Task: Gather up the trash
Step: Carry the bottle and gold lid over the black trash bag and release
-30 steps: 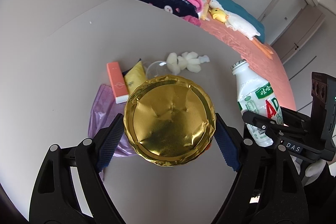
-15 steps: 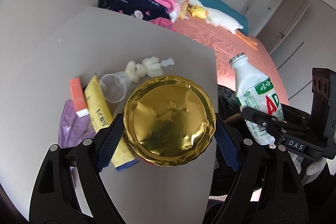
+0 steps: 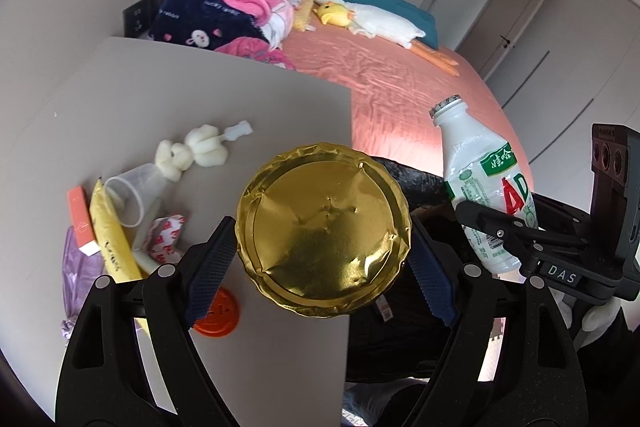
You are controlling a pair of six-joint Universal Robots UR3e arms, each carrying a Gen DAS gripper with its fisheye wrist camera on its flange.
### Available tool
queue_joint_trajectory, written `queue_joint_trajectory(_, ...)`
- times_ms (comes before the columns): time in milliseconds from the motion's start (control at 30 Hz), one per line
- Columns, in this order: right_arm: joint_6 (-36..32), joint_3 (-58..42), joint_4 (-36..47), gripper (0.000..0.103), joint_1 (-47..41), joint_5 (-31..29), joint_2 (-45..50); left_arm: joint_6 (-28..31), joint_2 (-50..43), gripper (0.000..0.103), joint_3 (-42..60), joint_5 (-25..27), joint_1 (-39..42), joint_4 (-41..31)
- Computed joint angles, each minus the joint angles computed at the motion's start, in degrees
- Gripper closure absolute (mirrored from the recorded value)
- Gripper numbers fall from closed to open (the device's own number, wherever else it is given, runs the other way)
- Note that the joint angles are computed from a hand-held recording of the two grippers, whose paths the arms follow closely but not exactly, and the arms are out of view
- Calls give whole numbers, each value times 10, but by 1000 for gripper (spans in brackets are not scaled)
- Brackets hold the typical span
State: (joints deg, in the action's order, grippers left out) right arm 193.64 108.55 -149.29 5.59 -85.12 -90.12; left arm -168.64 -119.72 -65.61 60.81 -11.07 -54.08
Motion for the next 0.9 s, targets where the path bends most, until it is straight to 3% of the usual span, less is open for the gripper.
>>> queue_joint_trajectory(733, -54, 153, 52, 61, -169, 60, -223, 5, -96, 22, 167, -18, -97, -64)
queue_joint_trajectory(767, -59, 161, 61, 61, -186, 70, -240, 10, -99, 21, 170, -27, -98, -68)
queue_joint_trajectory(833, -68, 171, 78, 61, -216, 90, -269, 15, -103, 8, 174, -44, -102, -71)
queue_joint_trajectory(900, -79, 188, 101, 58, -261, 125, -312, 22, -107, 6, 180, -60, -106, -78)
